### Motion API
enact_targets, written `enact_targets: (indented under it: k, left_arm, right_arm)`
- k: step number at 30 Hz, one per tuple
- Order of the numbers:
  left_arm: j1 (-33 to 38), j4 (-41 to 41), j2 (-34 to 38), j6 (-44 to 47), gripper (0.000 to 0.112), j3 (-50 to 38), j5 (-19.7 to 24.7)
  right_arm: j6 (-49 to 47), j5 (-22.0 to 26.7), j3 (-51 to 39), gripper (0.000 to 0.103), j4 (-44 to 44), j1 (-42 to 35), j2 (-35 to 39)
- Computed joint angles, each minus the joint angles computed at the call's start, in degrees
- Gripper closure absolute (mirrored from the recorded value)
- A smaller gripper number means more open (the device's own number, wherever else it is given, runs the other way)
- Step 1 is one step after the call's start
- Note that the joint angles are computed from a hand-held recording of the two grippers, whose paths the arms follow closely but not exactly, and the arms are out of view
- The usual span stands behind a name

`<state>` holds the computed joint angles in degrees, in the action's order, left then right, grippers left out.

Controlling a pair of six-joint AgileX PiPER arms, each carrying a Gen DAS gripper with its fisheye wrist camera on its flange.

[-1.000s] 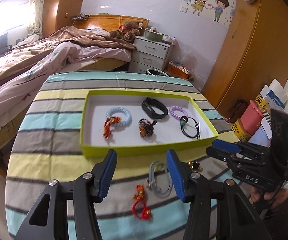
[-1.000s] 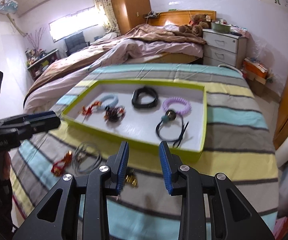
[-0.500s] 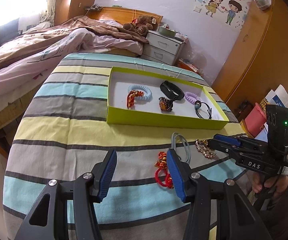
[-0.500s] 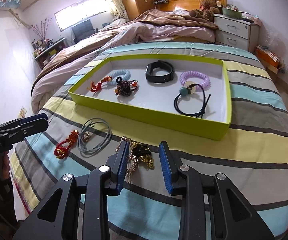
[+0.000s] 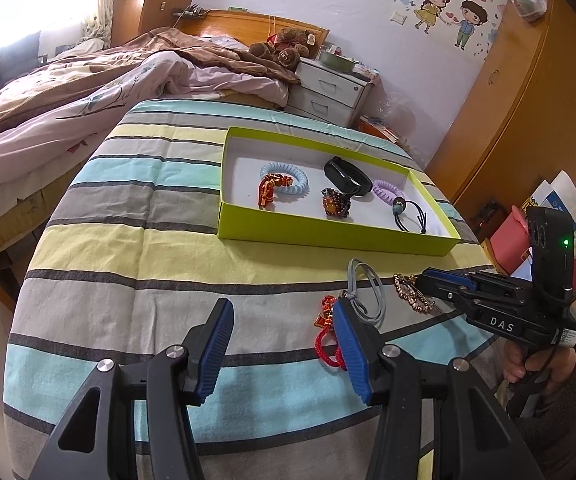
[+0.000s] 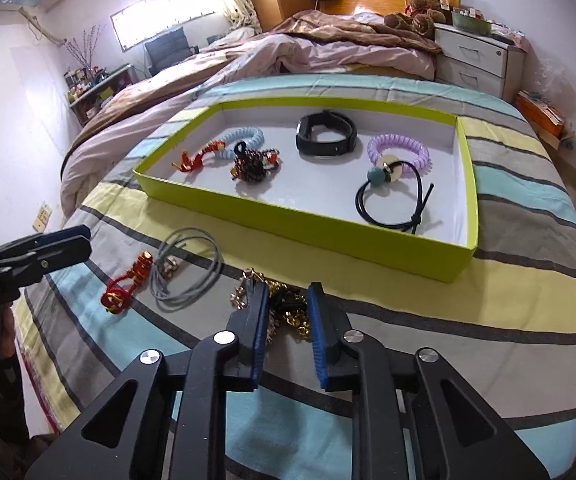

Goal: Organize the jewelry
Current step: 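Move the right tool to the gold-and-black brooch and close on it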

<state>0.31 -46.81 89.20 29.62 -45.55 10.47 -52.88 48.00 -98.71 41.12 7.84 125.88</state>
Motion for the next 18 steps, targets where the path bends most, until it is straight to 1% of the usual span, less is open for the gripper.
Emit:
enact_targets:
  k: [7,9,11,16,17,18]
  left_arm:
    - [-0.66,3.72,0.34,-3.95,0.061,-0.51,0.03]
    - [-0.72,3.94,0.40,-4.18,0.061,-0.54,0.13]
    - [-0.92,6.01,0.40,-6.48,0.061,-0.58,0.07]
    - [-1.31,5.34,0.64,-5.82,0.061,-0.79,0.55]
    - [-1.53,4.61,0.77,-5.15,0.061,-0.88,0.63]
    - [-1.51,1.77,0.85,-2.18,0.061,-0.79,0.64]
  right_arm:
    - [-0.18,1.13,-0.94,0.083,0.09,-0.56,0.73]
    - [-0.29,0.09,-0.05,0.084,-0.21,-0.23,0.14]
    - [-0.55,-0.51,0.50,0.085,-0.44,-0.02,-0.27]
    - [-2.81,-2.27,2.84,0.086,2.00,-0.42,-1.80]
    - [-3.57,-2.06,3.13,0.086,3.15,-0.78,-2.09]
    - [-3.96,-2.35,3.51,0.086,3.83,-0.98,-2.36]
